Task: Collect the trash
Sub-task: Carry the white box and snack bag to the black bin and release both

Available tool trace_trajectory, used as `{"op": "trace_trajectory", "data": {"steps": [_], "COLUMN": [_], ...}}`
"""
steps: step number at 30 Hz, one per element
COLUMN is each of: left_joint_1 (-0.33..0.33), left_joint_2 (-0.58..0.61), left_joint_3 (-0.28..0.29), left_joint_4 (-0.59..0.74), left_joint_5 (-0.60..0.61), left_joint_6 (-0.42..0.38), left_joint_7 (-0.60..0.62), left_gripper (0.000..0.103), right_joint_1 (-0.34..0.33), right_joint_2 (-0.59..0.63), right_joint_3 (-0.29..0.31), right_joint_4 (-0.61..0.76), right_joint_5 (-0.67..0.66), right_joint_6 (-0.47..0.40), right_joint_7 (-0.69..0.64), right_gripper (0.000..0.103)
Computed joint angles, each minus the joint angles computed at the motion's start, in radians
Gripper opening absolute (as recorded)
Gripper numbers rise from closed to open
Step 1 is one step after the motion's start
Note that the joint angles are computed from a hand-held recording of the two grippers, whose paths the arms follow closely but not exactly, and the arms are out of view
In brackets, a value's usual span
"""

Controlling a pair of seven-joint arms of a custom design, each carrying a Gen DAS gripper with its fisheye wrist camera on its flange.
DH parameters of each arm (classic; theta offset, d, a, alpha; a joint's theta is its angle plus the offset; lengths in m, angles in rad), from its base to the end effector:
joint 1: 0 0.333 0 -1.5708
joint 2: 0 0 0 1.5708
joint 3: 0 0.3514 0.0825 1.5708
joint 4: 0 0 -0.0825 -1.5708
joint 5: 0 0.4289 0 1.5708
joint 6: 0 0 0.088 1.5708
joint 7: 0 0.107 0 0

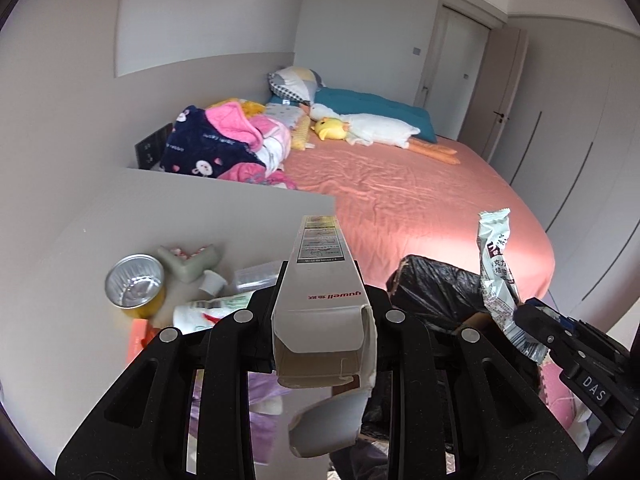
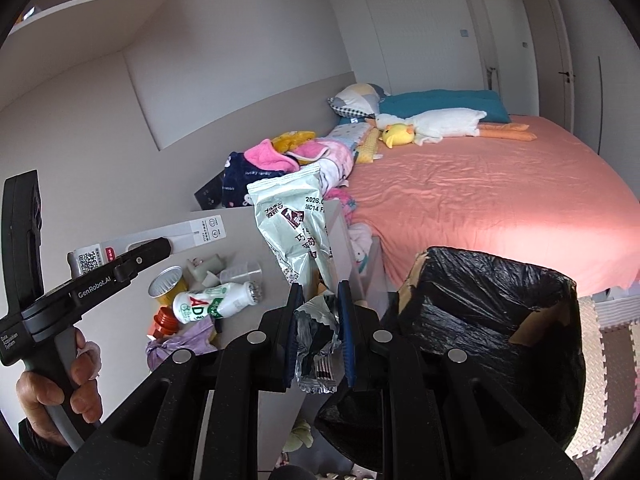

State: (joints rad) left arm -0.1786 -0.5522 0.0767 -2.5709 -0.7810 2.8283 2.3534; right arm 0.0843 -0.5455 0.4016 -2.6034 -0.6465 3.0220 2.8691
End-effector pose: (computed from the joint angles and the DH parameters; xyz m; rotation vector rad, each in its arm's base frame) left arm 0.4425 -0.0060 0.5385 -1.5531 1.9508 -1.1049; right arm 0.3681 0.2625 0.5172 -1.4401 1.6807 -0.5732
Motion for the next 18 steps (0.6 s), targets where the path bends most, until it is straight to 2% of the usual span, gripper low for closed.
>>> {"op": "trace_trajectory", "data": {"steps": [9, 18], "left_joint_1": [-0.086, -0.098], "left_joint_2": [0.005, 0.03], "left_joint_3": [-0.011, -0.046], "left_joint_4": [0.004, 0.018], "left_joint_5": [-0.061, -0.099], "left_joint_6": [-0.062, -0.177], "left_joint_7": [0.073, 0.126], "left_gripper": [0.026, 0.027], "right_joint_1": [-0.002, -0.007], "right_joint_2": [-0.105, -0.177], "right_joint_3": [-0.033, -0.072], "right_joint_4": [-0.082, -0.139], "right_joint_5": [0.025, 0.052], "right_joint_6": [-0.071, -0.132], "right_joint_7": [0.023, 0.036], "right_gripper": [0.019, 0.019]}}
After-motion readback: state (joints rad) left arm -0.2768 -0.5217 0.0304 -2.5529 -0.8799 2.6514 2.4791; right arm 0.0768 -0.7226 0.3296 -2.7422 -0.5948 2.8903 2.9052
